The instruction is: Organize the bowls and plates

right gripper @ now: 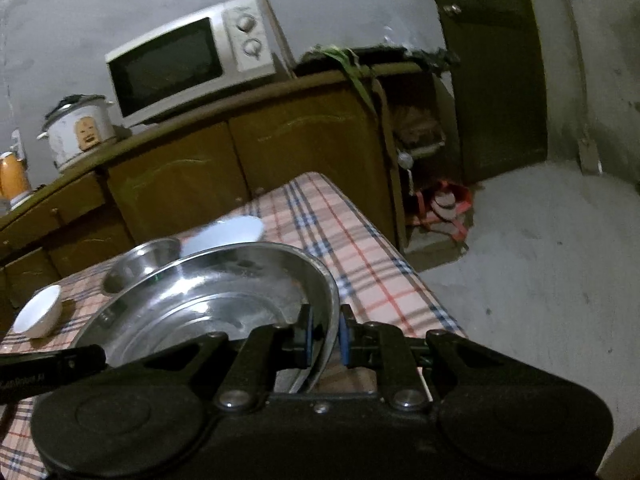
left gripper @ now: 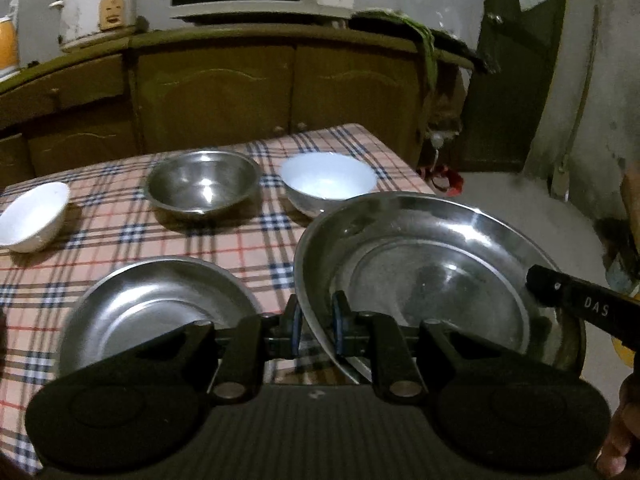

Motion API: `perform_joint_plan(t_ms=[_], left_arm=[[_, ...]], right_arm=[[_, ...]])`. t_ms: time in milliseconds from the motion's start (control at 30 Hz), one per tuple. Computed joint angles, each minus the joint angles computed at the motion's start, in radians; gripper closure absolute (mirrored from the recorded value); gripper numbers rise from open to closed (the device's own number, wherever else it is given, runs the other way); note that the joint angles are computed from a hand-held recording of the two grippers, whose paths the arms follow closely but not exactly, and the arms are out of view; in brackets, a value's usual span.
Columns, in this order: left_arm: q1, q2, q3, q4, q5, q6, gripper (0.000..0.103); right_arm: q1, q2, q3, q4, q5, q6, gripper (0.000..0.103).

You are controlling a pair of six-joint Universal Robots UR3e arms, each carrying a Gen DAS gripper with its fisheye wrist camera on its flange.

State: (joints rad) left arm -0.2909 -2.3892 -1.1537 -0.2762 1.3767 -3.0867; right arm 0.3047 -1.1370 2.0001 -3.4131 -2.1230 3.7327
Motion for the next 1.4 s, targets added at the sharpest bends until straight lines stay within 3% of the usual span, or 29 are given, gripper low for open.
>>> perform_joint_plan(t_ms=[700,1400], left_arm=[[0.197,0.235,-0.31,0.126,-0.023,0.041,0.086],[0.281,0.252,-0.368,0.142,-0.048,0.06,0.086]], right_arm=[[0.208,0.223,-0.557,0.325,-0.075,-0.042,0.085],[0.25,0.372,-0.819,0.471,-0.067,-0.046,0.084]])
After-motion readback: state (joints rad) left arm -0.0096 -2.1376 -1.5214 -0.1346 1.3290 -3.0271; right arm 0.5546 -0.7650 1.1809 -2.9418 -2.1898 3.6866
